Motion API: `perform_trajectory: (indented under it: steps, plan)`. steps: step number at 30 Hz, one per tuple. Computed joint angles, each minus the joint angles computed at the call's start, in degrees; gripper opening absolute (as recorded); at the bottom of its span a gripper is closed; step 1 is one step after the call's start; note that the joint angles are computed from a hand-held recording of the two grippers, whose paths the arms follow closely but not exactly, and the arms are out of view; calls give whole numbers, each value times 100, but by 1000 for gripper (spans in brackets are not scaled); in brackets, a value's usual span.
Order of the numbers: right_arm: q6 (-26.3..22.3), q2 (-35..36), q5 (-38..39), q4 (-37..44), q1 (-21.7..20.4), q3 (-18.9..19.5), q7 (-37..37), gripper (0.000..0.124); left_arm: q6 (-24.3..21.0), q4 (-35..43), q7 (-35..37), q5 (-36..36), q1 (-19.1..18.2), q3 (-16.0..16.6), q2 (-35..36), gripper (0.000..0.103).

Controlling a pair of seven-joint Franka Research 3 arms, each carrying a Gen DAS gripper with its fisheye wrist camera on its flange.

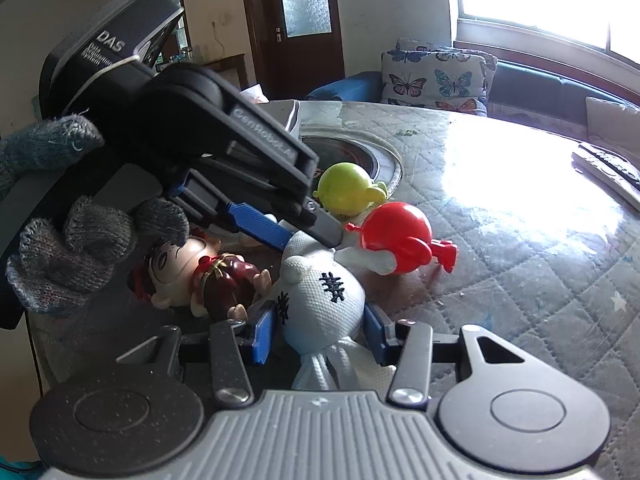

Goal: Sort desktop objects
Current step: 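Lower the left gripper onto the white plush rabbit and grasp its ear, then lift the white rabbit with the left gripper and carry it over the box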

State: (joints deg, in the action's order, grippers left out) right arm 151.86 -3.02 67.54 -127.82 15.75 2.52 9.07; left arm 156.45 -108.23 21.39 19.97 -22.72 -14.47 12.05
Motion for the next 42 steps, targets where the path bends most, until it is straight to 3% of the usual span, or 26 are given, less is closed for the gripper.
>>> perform_trajectory:
  steps: [6, 15, 19, 37, 42]
  plan:
    - [86, -91, -51, -127, 29, 10, -10, 46, 347, -199, -162, 167, -13, 42, -53, 30]
    - [237, -189, -86, -268, 109, 6, 52, 46, 635, -422, -412, 331, -13, 73, -162, 28]
    - [319, -240, -60, -334, 142, -3, 153, 47, 480, -338, -390, 335, -26, 46, -146, 33]
    - [242, -379, 495, -426, 137, -115, -104, 49, -201, 80, -617, 761, -235, 75, 20, 38]
    - [196, -332, 609, -396, 119, -113, -186, 48, -93, 23, -814, 1041, -303, 115, 12, 38]
